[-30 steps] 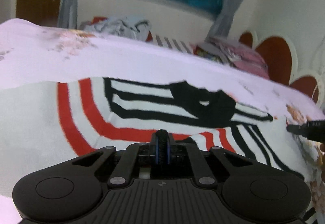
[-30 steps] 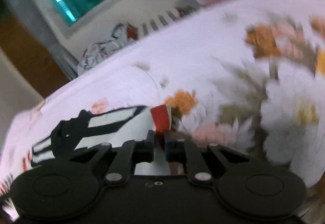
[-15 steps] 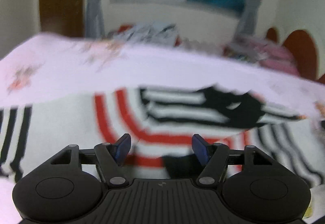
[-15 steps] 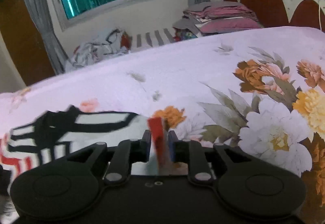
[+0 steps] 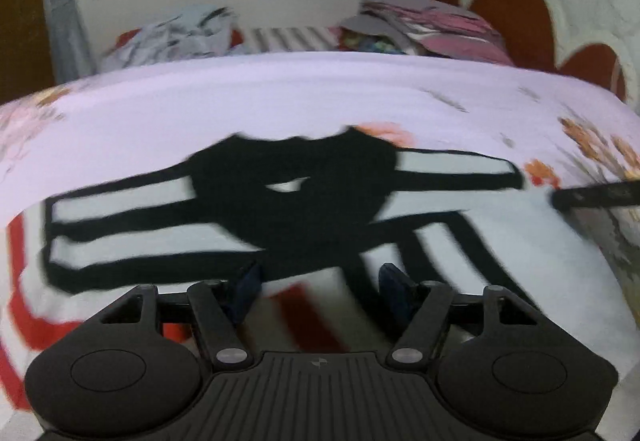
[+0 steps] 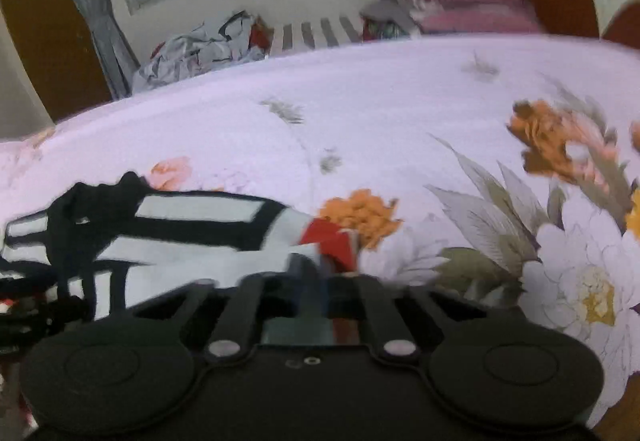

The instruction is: Fold small clothes

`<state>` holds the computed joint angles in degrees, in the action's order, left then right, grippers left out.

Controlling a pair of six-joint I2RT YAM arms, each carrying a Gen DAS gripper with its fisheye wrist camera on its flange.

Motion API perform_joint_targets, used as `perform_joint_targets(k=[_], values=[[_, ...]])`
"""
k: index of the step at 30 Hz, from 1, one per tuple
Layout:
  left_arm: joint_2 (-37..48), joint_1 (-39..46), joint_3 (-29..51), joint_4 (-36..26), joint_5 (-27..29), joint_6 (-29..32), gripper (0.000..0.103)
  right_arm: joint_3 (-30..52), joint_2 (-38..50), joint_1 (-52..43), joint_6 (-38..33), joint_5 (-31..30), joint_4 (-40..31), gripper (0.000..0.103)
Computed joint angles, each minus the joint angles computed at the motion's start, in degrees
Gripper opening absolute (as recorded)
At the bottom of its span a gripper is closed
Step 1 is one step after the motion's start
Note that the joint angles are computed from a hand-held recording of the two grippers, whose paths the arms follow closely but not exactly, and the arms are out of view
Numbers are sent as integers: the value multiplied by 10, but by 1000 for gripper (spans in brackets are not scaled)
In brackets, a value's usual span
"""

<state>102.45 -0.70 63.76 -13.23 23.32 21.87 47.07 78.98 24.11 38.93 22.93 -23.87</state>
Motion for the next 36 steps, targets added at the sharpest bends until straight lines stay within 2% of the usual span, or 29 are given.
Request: perform_joint_targets(k=[1, 2, 3, 6, 8, 11, 13, 15, 16, 18, 21, 25, 27, 29, 30, 33, 36], values=[[-11, 0, -3, -4, -13, -2, 66, 13, -2, 12, -4, 16, -24, 1], [-28, 0, -15, -2, -20, -6, 66, 16, -17, 33, 0, 35, -40, 9], [-51, 5, -33, -3, -4, -9, 66, 12, -36, 54, 9, 50, -47, 17], [-138, 15, -102, -16, 57, -4, 66, -6, -87, 126, 81, 75, -83, 14], [-182, 3, -139, -29, 79, -8, 66, -8, -100, 186, 145, 97, -118, 13], [-248, -41, -199, -32, 75, -5, 66, -7, -91, 267, 249, 123, -168, 11], [-287, -80, -241, -17, 30, -1, 66, -8, -76, 316, 313, 130, -190, 11], [-281, -111, -255, -16, -24, -6, 68, -7, -43, 329, 336, 120, -199, 7], [-288, -105, -272, 9, -14, -10, 69, -16, -44, 335, 348, 131, -190, 7], [-286, -91, -251, -25, -1, 4, 69, 0, -41, 332, 365, 128, -211, 5], [-297, -40, -241, -40, 20, 21, 69, 37, -31, 359, 389, 163, -255, 12], [-240, 31, -215, -33, 16, 47, 69, 44, -11, 363, 406, 151, -264, 12], [-215, 72, -205, -26, 36, 65, 69, 27, -8, 356, 419, 140, -251, 7], [-195, 107, -193, -18, 48, 80, 69, 25, -13, 354, 433, 141, -251, 7], [-189, 118, -190, -8, 31, 81, 69, 30, -8, 355, 433, 143, -257, 7], [-132, 177, -145, -34, 83, 101, 69, 34, 3, 354, 436, 142, -256, 7], [-122, 187, -134, -39, 86, 123, 69, 44, 14, 351, 439, 141, -264, 7]])
